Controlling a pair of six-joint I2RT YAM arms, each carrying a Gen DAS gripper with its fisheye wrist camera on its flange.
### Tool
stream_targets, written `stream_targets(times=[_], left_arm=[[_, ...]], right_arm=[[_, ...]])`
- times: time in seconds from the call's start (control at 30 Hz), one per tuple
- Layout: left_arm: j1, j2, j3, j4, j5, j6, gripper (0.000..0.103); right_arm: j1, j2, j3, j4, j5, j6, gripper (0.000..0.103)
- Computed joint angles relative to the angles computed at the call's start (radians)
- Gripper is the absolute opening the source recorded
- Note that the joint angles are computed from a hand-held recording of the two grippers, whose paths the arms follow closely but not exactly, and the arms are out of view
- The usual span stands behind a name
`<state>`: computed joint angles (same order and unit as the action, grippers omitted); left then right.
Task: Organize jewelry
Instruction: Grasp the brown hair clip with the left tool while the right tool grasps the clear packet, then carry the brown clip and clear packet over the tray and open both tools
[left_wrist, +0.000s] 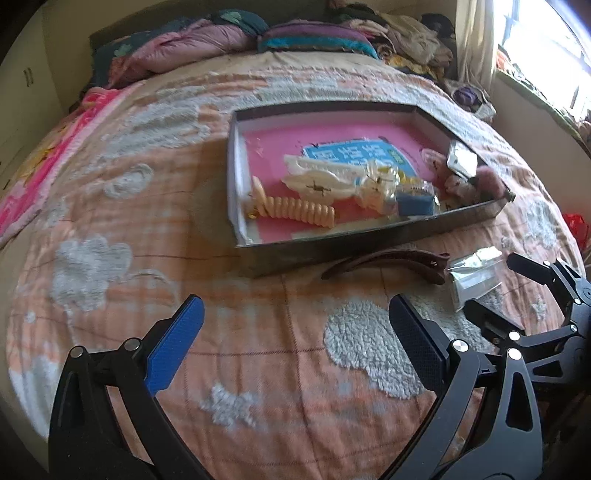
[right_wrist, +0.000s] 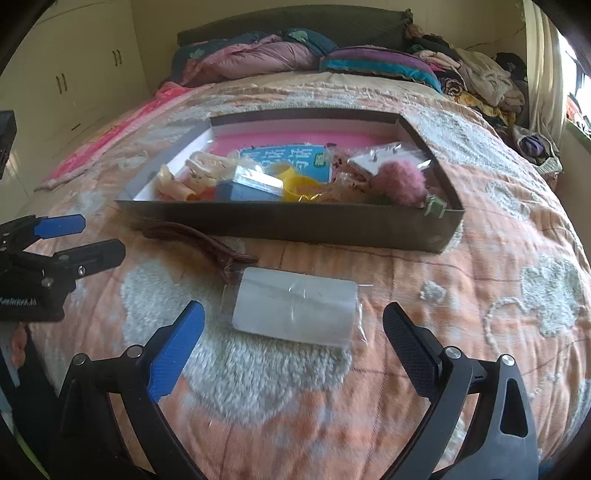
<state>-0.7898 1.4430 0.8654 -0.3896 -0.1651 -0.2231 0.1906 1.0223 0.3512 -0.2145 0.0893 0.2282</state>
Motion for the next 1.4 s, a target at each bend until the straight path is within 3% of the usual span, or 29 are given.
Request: stream_targets(times=[0.17,0.27,0.47,0.6,0.77,0.87,0.93,1.03,1.13,1.4], left_arm=[[0.000,0.067,0.033,0.015,0.058,-0.018,0.094],[-0.014,0.093,0.049,0.026,0.113,-0.041,0.094],[-0.040,0.167,0.092,0.066,0.224,-0.131,0.094],[-0.046,0.196,0.106,0.112,0.271,-0.224,0.093],[-0.062,0.267,0.150,0.135,0.223,-0.325,0.083],[-0.092,0.292,0.176,0.113,0.137,-0.368,0.072],[-0.109,0.296,0.182,0.092,0.080,-0.379,0.054],[-0.110,0.276,0.155,0.090,0.053,-0.361,0.034],[-0.109,0.242,0.134,0.076,0.077,-0.334,0.024],[-0.115,0.102,0.002,0.110,0.144,-0.298,0.007]], right_arm=[[-0.011,0.129,-0.007,0.087,0.042,0.016,0.096],[-0.069,0.084,-0.034,0.078,0.002,-0.026,0.085],[-0.262,-0.065,-0.046,-0.053,-0.123,-0.143,0.084],[-0.516,-0.197,-0.037,-0.194,-0.265,-0.247,0.084],[-0.825,-0.253,0.011,-0.328,-0.465,-0.386,0.084],[-0.948,-0.277,0.036,-0.401,-0.544,-0.474,0.084],[-0.992,-0.296,0.040,-0.435,-0.578,-0.510,0.084],[-1.012,-0.314,0.044,-0.467,-0.608,-0.531,0.084],[-0.964,-0.351,0.045,-0.482,-0.600,-0.503,0.084],[-0.893,-0.462,0.083,-0.580,-0.619,-0.467,0.084]])
